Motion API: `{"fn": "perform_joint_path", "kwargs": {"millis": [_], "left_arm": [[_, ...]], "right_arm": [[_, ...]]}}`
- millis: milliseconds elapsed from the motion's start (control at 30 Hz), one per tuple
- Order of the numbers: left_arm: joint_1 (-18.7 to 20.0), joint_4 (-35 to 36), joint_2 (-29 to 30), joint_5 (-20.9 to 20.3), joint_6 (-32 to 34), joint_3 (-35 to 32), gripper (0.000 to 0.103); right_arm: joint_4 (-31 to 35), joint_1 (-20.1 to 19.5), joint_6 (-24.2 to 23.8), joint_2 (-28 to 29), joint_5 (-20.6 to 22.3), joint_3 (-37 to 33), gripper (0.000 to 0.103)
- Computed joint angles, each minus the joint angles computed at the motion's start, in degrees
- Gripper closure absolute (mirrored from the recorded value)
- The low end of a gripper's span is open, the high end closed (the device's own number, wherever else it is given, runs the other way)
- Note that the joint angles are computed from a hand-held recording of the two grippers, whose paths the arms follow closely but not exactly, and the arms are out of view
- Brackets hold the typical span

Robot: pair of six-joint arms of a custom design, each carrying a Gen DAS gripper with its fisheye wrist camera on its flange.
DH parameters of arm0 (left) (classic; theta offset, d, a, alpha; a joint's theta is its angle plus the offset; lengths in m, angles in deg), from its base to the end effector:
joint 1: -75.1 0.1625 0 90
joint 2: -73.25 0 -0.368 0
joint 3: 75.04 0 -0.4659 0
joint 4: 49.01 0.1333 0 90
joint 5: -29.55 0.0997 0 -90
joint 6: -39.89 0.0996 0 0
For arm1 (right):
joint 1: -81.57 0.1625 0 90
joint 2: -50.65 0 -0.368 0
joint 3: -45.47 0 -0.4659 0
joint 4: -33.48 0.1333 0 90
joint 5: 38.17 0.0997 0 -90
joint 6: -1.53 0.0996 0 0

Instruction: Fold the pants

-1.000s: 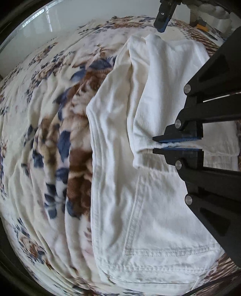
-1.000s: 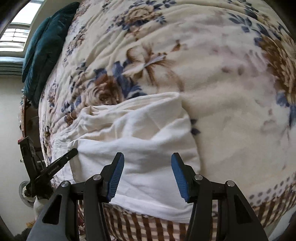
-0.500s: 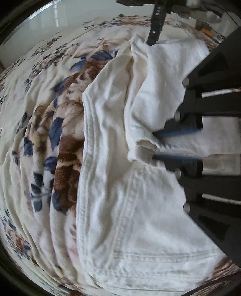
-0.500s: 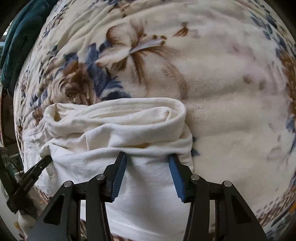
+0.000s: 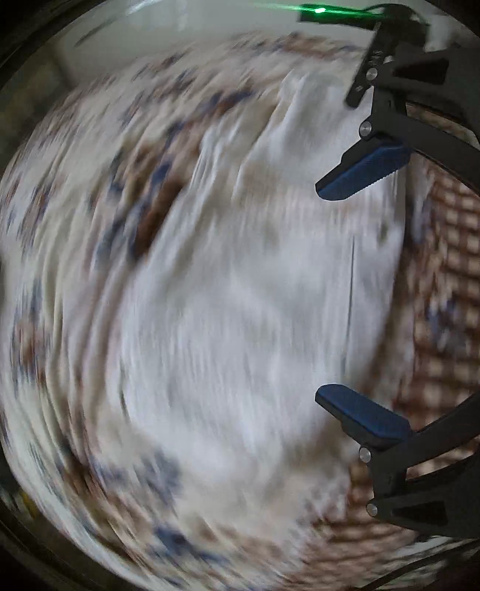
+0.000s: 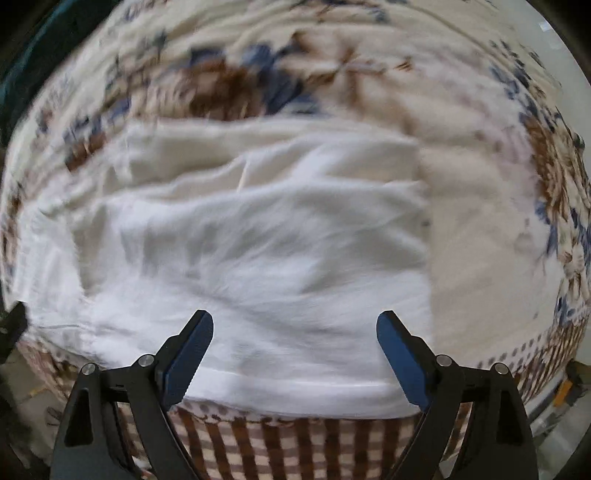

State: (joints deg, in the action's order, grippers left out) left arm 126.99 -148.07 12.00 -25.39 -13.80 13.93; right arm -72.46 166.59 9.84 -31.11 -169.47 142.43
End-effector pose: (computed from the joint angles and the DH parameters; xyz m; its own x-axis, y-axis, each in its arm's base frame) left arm -0.2561 -0.6352 0.1593 -0.7854 -0.2159 -0.5801 -0.0813 0.9651 -0.2491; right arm 0.0150 -0.6066 0.3310 -0.7273 0.2169 0.6512 0.1940 0.9750 -0.1082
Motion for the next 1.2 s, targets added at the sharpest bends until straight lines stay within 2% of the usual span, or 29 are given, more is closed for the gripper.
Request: {"fn": "perform_joint_path", "kwargs": {"millis": [100, 167, 267, 300, 367, 400, 433, 467, 500, 533, 600, 700, 800, 867, 967, 1033, 1133, 1200], "left_arm": [[1.2, 1.0, -4.7, 3.1, -6.2, 4.6, 0.001], [2.6, -0.5, -8.0, 1.9, -9.6, 7.7, 0.001], [4.2, -2.1, -11.3, 0.7, -13.3, 10.8, 0.001], [4.6, -2.1, -11.9, 0.6, -14.0, 11.4, 0.001], [5.0, -4.0, -13.0, 0.6, -14.1, 12.8, 0.001], [5.1, -4.2, -13.3, 0.7, -14.0, 13.1, 0.001], [5.2, -4.6, -13.3, 0.9, -13.7, 13.3, 0.001], [5.2, -5.1, -13.5, 1.1, -13.1, 13.6, 0.001], [5.2, -5.2, -13.3, 1.5, -12.6, 13.6, 0.001], [5.3, -5.3, -12.9, 1.7, -12.2, 13.5, 0.001], [5.5, -6.5, -12.7, 1.5, -11.5, 13.6, 0.001], [6.1, -8.3, -12.7, 1.1, -11.1, 14.0, 0.001], [6.3, -9.2, -13.3, 0.0, -11.9, 14.6, 0.001], [6.1, -9.7, -14.8, -0.9, -13.4, 15.6, 0.001], [5.3, -10.2, -17.2, -1.6, -16.5, 17.5, 0.001], [5.2, -11.4, -18.2, -1.9, -18.1, 18.7, 0.001], [5.7, -13.3, -18.0, -2.6, -18.9, 19.1, 0.001], [6.2, -15.4, -17.9, -3.3, -18.8, 19.5, 0.001]], "right_arm": [[0.2, 0.6, 2.1, 2.4, -2.9, 0.2, 0.011], [-0.3, 1.4, 2.8, 2.8, -2.3, -0.3, 0.011], [-5.4, 3.9, -2.9, 3.6, 1.0, -2.0, 0.011], [-8.6, 4.6, -7.0, 4.7, 3.6, -3.4, 0.011], [-9.8, 5.1, -12.0, 8.4, 6.5, -7.5, 0.011], [-8.1, 4.8, -14.0, 11.5, 8.9, -11.1, 0.020], [-6.6, 4.3, -15.4, 14.8, 11.0, -14.9, 0.034], [-4.2, 3.8, -16.6, 18.1, 13.0, -18.6, 0.040], [-0.9, 3.3, -16.6, 20.9, 13.7, -21.8, 0.068], [3.4, 2.6, -16.9, 24.3, 14.7, -26.0, 0.084], [6.0, 1.8, -17.8, 29.6, 12.3, -32.0, 0.086], [10.1, -0.3, -12.9, 34.3, 15.4, -38.7, 0.085], [11.9, 1.1, -10.2, 35.5, 12.5, -40.1, 0.086], [10.2, 2.4, -8.4, 33.4, 12.1, -38.1, 0.086], [5.5, 4.0, -7.6, 27.8, 10.1, -31.3, 0.086], [7.2, 3.1, -5.5, 25.3, 13.2, -28.5, 0.087], [3.8, 2.3, -4.7, 25.9, 7.9, -26.6, 0.089], [0.8, 1.3, -2.7, 26.7, 7.4, -26.9, 0.089]]}}
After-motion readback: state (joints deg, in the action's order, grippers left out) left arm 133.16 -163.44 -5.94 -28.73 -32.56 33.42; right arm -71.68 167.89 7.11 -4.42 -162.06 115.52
